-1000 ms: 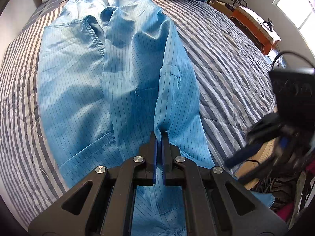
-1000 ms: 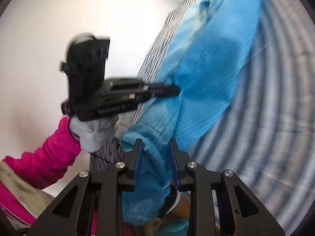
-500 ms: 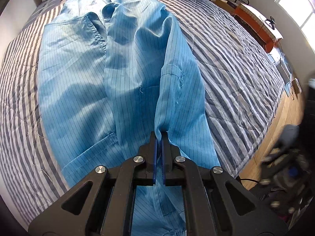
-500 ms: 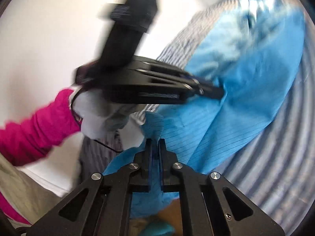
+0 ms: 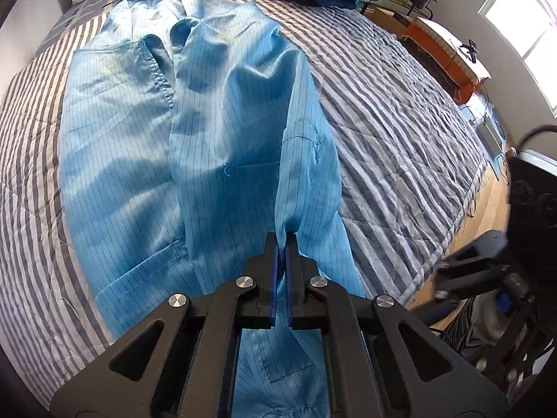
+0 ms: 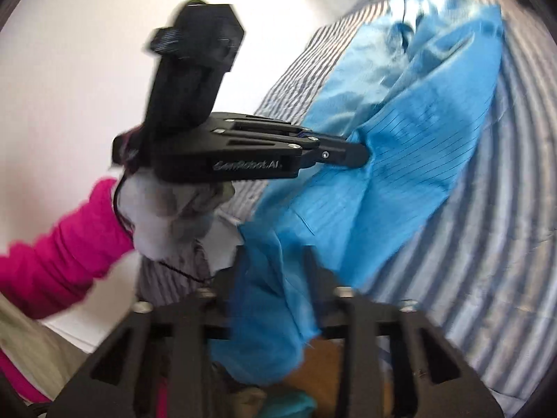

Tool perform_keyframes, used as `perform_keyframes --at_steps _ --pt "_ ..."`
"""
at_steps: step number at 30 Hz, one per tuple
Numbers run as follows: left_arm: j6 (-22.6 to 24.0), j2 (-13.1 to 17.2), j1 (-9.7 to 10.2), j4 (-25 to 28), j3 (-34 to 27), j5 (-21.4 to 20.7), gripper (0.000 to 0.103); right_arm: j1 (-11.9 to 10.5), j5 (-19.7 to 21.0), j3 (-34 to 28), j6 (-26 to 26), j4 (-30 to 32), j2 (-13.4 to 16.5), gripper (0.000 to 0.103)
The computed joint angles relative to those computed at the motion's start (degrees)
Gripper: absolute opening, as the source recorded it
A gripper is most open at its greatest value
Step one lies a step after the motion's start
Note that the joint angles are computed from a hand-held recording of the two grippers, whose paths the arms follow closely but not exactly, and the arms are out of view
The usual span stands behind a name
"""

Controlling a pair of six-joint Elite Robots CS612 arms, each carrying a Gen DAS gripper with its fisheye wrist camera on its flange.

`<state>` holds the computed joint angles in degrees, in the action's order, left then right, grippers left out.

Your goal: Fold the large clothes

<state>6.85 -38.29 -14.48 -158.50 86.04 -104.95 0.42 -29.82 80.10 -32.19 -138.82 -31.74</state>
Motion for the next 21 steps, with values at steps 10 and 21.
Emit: perform_keyframes --at_steps 10,21 --pt "0.6 -0.7 -0.88 -1.1 0.9 0.7 0.001 1.6 -7.6 3.5 2.3 -12.1 -2.6 0.001" --pt "-0.7 -0.4 -1.08 -2.0 1.2 -2.8 0.001 5.4 -41.5 17.2 -1.1 -48.5 -6.8 0.000"
